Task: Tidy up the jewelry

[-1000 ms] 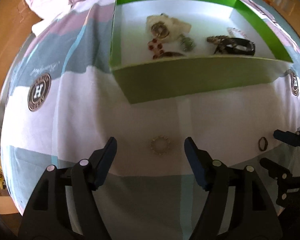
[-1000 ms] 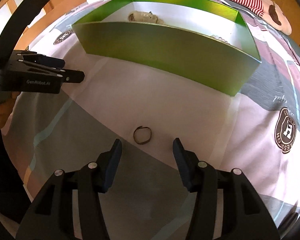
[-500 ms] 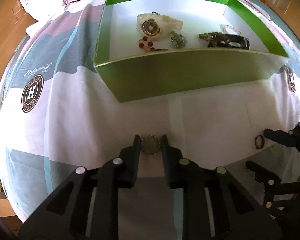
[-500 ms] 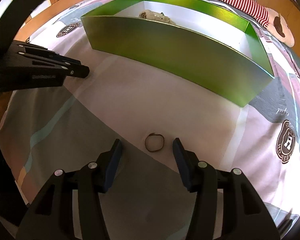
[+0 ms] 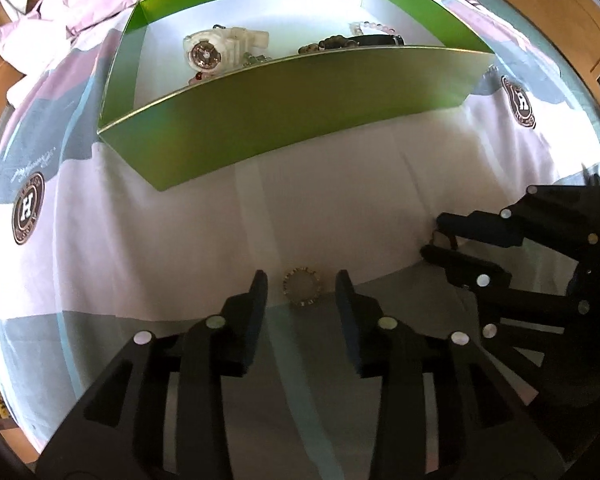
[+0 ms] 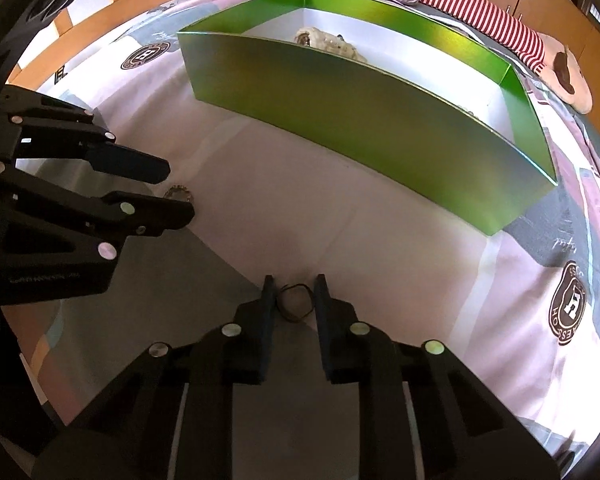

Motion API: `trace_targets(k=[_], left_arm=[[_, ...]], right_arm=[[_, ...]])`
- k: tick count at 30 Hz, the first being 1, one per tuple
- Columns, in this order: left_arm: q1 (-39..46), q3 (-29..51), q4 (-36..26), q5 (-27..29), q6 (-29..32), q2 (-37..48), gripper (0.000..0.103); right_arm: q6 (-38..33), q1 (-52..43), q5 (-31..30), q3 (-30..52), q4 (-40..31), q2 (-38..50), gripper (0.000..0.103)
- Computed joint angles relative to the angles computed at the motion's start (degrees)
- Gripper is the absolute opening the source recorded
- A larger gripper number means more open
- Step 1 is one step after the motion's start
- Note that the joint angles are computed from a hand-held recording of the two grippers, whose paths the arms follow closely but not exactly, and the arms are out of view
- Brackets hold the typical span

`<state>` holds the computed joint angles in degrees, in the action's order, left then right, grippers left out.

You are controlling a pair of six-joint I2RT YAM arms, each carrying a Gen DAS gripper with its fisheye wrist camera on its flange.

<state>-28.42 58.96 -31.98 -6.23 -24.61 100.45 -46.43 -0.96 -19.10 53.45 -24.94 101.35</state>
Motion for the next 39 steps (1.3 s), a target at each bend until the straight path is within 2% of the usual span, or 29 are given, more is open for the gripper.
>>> trace_targets(k=[4, 9, 13, 20, 22, 24, 30, 32, 34, 36, 39], left_arm=[[-1.08, 0.16, 0.04, -0.65, -0.05, -0.27, 0.045], [-1.54, 0.93, 0.19, -1.90, -0.15, 0.57, 0.045], [-1.80, 1.03, 0.00, -3.06, 0.08, 1.30, 0.045], [-1.95, 2.26, -0.33, -3.81, -0.33, 3.40, 0.047], [-1.84, 2.36, -0.31, -3.90, -0.26, 3.79, 0.048], [-1.83, 2.34, -0.25, -4.02, -0.19, 3.87, 0.049], [-1.91, 2.51, -0.20, -4.27, -0.26, 4.22, 0.051], [-2.01, 2.63, -0.24, -4.66, -0.50, 4.49, 0.059], [-1.77, 2.39, -0.14, -4.57, -0.44, 4.37, 0.060], [-1.57, 1.97, 0.04, -4.45, -0.19, 4.01, 0.060], [-1.69, 1.73, 0.05, -4.58, -0.17, 3.78, 0.060]], right_arm=[[0.55, -0.45, -0.80, 1.47, -1.80, 0.76, 0.020], [1.34, -0.79, -1.14, 2.09, -2.79, 0.96, 0.034], [2.32, -1.24, -0.64, 2.44, -2.45, 1.35, 0.034], [0.94, -1.97, -0.32, 0.31, -0.52, -0.07, 0.033], [0.28, -2.10, -0.10, -0.15, -0.14, -0.38, 0.021], [0.14, -2.37, 0.15, -0.33, 0.34, -0.44, 0.020], [5.50, -3.79, 1.99, 0.10, 5.75, 0.21, 0.020], [6.69, -5.31, 1.22, 4.24, 1.60, 2.73, 0.022], [6.30, -6.46, -0.05, 7.05, -2.72, 3.94, 0.035], [5.12, -6.96, -1.06, 7.50, -4.58, 3.45, 0.042], [2.15, -7.06, -1.66, 5.09, -4.28, 1.43, 0.044]])
